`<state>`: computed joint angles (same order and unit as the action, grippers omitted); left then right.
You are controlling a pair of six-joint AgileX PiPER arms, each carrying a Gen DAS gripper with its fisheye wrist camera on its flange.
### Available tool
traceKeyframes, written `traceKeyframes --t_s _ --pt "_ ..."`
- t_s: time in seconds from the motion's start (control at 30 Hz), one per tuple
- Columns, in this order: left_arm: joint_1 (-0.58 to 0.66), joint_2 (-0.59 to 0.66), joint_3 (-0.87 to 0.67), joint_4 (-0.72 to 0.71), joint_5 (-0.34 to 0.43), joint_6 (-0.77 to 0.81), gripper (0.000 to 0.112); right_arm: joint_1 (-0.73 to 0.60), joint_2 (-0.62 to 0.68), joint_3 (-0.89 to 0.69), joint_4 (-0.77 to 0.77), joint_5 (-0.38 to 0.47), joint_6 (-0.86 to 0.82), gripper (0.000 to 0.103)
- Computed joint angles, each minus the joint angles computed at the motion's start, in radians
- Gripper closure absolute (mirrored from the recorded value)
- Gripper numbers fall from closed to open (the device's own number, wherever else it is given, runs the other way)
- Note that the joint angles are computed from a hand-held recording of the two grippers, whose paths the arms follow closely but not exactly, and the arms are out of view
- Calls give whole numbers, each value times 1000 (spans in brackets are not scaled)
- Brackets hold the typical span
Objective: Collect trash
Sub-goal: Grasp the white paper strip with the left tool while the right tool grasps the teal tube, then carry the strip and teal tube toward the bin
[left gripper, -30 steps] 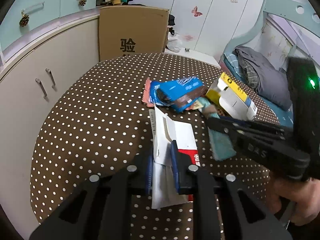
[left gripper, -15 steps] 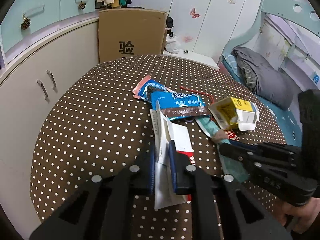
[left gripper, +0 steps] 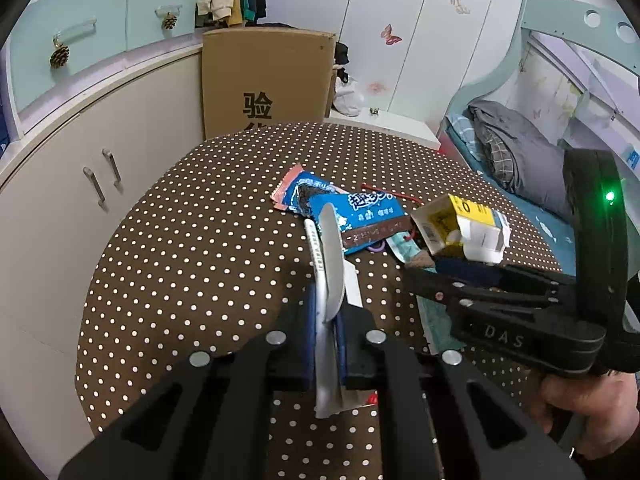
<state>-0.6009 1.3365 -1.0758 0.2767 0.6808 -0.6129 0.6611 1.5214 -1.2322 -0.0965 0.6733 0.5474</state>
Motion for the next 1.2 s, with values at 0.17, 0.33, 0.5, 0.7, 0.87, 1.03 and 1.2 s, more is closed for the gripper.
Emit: traceKeyframes --t_s 0.17,0.33,0.5,0.7,0.87,1.03,1.2 --pt "14 29 -3 -79 -26 65 101 6 23 -8 -28 -3 -1 85" --pt "-8 6 0 -36 -37 23 105 -1 -35 38 24 -32 -29 86" --pt "-23 -17 -29 0 -16 5 105 -12 -128 77 52 -48 -49 86" --pt "-77 -37 -100 82 34 -53 105 -15 -234 85 36 -27 -52 86" --pt "-97 -30 -176 92 53 -32 105 -23 -305 77 -7 -7 -36 86" --pt "-156 11 -274 127 72 -35 105 -88 -412 88 -17 15 -64 86" --pt "-237 102 -423 162 96 -26 105 -254 -521 95 72 50 -197 86"
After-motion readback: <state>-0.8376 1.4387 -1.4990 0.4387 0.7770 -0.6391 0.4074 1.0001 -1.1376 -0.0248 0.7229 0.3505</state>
